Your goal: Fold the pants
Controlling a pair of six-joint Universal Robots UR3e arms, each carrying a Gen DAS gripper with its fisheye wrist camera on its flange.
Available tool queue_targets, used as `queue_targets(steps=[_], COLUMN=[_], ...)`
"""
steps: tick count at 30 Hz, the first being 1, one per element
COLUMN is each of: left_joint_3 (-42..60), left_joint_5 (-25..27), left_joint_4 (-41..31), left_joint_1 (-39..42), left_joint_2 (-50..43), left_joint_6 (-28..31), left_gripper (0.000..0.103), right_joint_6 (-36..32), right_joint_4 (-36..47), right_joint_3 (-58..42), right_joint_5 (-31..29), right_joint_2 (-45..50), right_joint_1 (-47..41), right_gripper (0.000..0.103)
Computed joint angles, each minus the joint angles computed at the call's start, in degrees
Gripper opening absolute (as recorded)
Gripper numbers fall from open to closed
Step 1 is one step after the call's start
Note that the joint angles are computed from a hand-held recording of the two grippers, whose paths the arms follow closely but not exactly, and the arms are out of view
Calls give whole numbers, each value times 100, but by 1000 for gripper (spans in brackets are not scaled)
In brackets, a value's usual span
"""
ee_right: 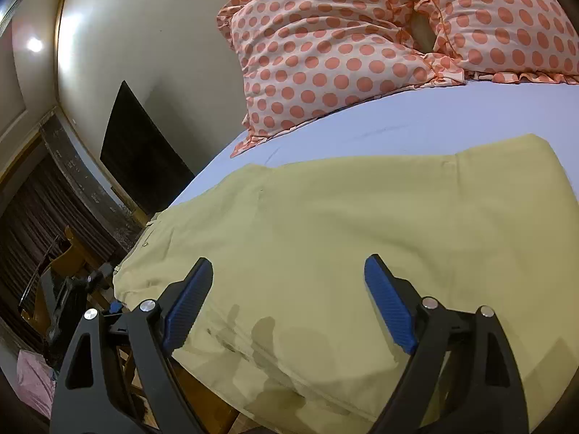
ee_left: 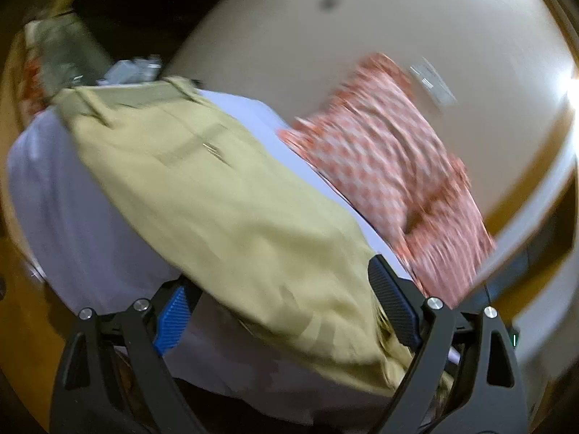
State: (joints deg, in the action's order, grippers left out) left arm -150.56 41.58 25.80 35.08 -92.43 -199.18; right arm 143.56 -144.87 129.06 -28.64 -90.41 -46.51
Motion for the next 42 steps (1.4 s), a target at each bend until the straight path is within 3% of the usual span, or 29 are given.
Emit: queue_targets(steps=[3,6,8,11,19,22,24,28,32,35,38,42], left_joint_3=[376,533,732,1178,2333,3063,3222,3825,5302,6536,7376,7571], left_joint_5=[-79,-218,-7,521,1892,2701,2672,3427,4591,5063,4930,4745], left_joint_4=[-129,-515,-1052,-1918,-3088,-3623,-3897,-4418,-4645,-4719,-4743,-4677], left_joint_1=[354,653,582,267,-799,-1364,-1356,-1865,-3335,-4610,-5803,-6874], left_joint_2=[-413,-314,-73,73,267,21,2,-43,-548,-1212,-1911,-2742], left_joint_6=[-517,-709,-527,-391,-223,-104,-197,-5,717,1533,2520,3481], left_gripper=[80,79,49,35,37,13,9,7,7,7,8,9], right_joint_6=[28,0,3,-12,-347,-507,-684,-1051,-1118,-953,-850,-785], right_joint_4=[-126,-187,-259,-241,174,436,723,1275,1475,1394,1621,2149], right_joint_3=[35,40,44,35,-50,-93,-118,-133,-113,-62,-159,-534], right_joint_5=[18,31,27,48,255,352,422,589,755,922,1116,1177], right_joint_2=[46,107,158,179,260,240,184,46,-70,-209,-240,34], right_joint_1=[14,19,23,21,-174,-319,-447,-770,-1162,-1648,-2255,-2903], right_gripper=[89,90,90,91,91,91,91,91,92,95,96,96])
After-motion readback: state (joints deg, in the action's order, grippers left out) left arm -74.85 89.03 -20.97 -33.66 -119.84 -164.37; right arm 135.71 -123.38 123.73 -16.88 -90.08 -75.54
